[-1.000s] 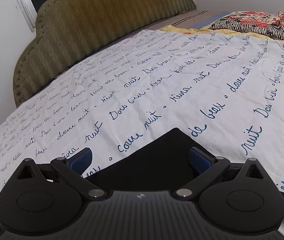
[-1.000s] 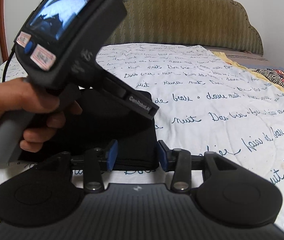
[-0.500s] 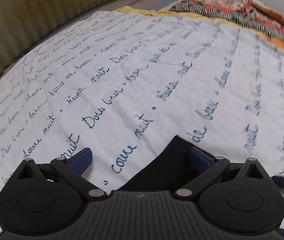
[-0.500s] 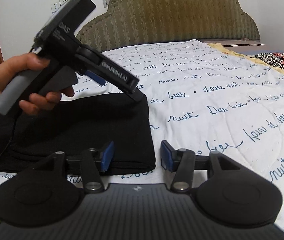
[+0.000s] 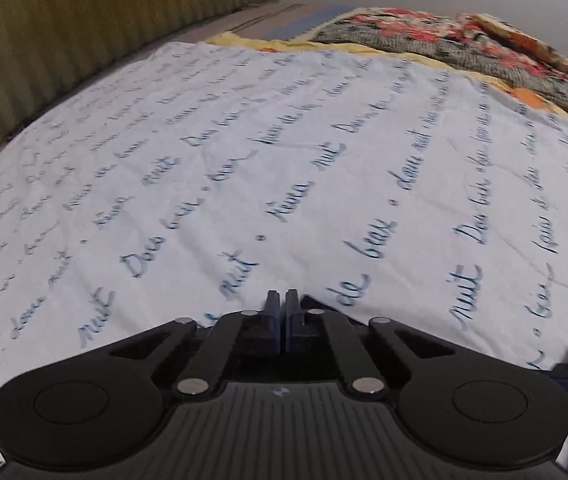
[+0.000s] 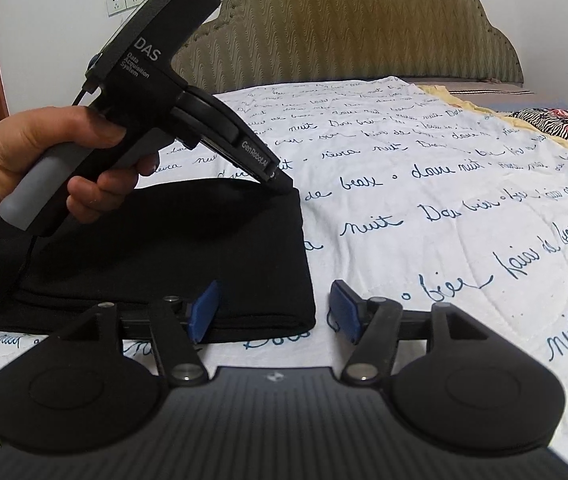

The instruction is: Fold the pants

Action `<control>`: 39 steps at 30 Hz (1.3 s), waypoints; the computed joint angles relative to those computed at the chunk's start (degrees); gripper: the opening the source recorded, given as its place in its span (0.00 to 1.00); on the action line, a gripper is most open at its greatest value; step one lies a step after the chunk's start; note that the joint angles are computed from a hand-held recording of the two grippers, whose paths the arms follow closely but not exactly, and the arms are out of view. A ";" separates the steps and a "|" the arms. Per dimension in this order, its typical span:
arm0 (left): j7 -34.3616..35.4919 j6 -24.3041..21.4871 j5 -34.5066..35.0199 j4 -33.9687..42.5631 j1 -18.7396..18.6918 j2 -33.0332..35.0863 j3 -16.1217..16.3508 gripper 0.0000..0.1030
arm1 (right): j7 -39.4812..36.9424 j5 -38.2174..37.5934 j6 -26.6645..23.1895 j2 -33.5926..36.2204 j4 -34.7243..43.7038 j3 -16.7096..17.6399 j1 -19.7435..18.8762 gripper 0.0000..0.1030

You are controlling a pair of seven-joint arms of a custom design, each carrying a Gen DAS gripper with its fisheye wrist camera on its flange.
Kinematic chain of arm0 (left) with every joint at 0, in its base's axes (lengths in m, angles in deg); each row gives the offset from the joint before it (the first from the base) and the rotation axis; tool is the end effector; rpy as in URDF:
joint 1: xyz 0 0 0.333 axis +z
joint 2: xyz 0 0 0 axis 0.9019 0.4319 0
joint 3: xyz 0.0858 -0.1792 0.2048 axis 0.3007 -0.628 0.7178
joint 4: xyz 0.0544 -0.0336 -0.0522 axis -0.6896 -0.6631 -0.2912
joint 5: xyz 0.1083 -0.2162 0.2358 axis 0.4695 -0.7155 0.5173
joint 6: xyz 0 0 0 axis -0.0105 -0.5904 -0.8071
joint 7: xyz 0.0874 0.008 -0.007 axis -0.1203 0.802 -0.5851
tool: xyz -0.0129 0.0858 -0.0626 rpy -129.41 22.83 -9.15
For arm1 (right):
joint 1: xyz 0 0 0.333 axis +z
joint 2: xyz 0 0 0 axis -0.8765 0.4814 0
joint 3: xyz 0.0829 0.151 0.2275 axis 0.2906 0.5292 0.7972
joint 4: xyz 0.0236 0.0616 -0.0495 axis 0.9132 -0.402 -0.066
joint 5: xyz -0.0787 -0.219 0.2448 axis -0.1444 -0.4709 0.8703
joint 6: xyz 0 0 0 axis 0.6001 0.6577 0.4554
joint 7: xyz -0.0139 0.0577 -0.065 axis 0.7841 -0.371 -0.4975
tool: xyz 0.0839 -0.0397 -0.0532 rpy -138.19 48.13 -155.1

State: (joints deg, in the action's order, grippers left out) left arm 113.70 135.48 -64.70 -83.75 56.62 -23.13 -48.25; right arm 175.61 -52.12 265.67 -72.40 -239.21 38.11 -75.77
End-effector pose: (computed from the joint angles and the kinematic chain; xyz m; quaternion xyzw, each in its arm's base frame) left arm 0.5624 -0.2927 0.4532 -0.2212 0.9118 -0.3059 0.1615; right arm 0.3050 0.1181 0.4086 -0.5454 0.6860 -0.3101 0.3684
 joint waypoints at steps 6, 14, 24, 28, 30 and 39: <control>-20.80 10.14 19.03 -5.33 9.43 -1.43 -7.31 0.02 | 1.01 0.33 -1.03 -0.36 0.61 1.25 -1.45 0.62; -38.21 17.22 23.72 -24.35 28.28 -16.05 -18.80 0.33 | 3.56 -2.38 3.23 -0.51 2.05 0.13 -1.46 0.71; -24.19 17.50 6.39 -23.77 39.80 -15.79 -19.75 0.88 | 3.83 -5.72 -6.37 -2.36 11.35 12.65 -13.76 0.88; -24.46 4.75 1.22 -9.81 29.50 -5.16 -8.08 0.80 | 5.42 -9.53 -4.66 -0.38 15.52 15.21 -16.62 0.92; -23.20 6.65 -2.24 -10.43 30.14 -5.74 -8.27 0.75 | 6.60 -11.66 -6.27 -0.88 18.23 18.79 -20.11 0.92; -14.50 10.25 -10.09 -21.45 33.40 -16.01 -7.28 0.90 | 10.47 -21.24 -9.97 1.34 27.33 27.11 -28.41 0.99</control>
